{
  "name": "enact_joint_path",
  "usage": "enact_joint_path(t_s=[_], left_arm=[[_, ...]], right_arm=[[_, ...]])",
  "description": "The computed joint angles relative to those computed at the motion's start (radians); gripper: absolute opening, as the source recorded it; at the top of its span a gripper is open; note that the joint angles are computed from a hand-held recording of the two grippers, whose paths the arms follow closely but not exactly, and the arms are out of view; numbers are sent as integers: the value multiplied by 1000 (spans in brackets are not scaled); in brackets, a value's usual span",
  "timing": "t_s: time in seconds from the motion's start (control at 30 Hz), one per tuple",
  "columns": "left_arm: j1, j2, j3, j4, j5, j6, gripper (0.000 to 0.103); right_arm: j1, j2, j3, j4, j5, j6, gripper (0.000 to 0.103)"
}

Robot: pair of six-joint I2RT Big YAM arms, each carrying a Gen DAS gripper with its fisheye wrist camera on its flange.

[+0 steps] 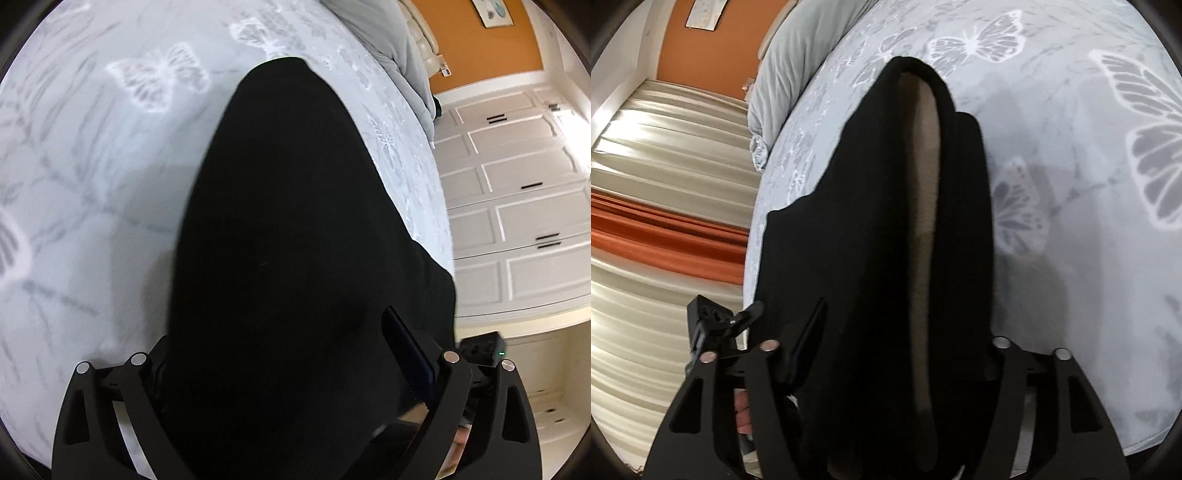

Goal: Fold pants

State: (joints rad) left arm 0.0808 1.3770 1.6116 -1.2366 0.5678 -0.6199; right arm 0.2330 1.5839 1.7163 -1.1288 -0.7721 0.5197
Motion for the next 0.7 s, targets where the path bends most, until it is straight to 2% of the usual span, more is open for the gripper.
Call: enact_joint_path(t_s=[0.03,0.07,0.1,0.13,0.17,0.2,0.23,0.33,0.43,0.5,0.53,0.7], left_arm=[[-7,0,-1,14,-11,0,91],[-8,0,-4,23,-12,7,87],[-7,-7,-13,38,-15,12,60],[-6,-5,-15,44,-6,19,49],[2,-7,-20,44,24,13,38],[11,-24,-27,45,33,-6,27],[17,-39,-20,22,29,7,19],[18,-97,36,-73,58,66,17],[-3,-136,135,-176,39,147,17],[-13,-140,214,-221,35,168,17],[-17,-136,246,-231,27,174,17],[-22,-89,483,-219,-14,205,17]], right_arm=[[0,2,1,9,0,5,67],[-11,-2,-3,9,5,-13,60],[-6,-1,4,-4,34,-34,41],[-6,-10,-4,5,26,-38,34],[-7,-23,-15,20,7,-25,32],[-4,-39,-19,27,-1,-24,32],[3,-66,-22,18,0,-38,31],[13,-124,-7,-38,-36,-95,31],[22,-152,48,-110,-54,-153,31],[22,-164,112,-149,-52,-207,31],[9,-166,148,-169,-57,-242,31],[28,-118,370,-119,-38,-254,32]])
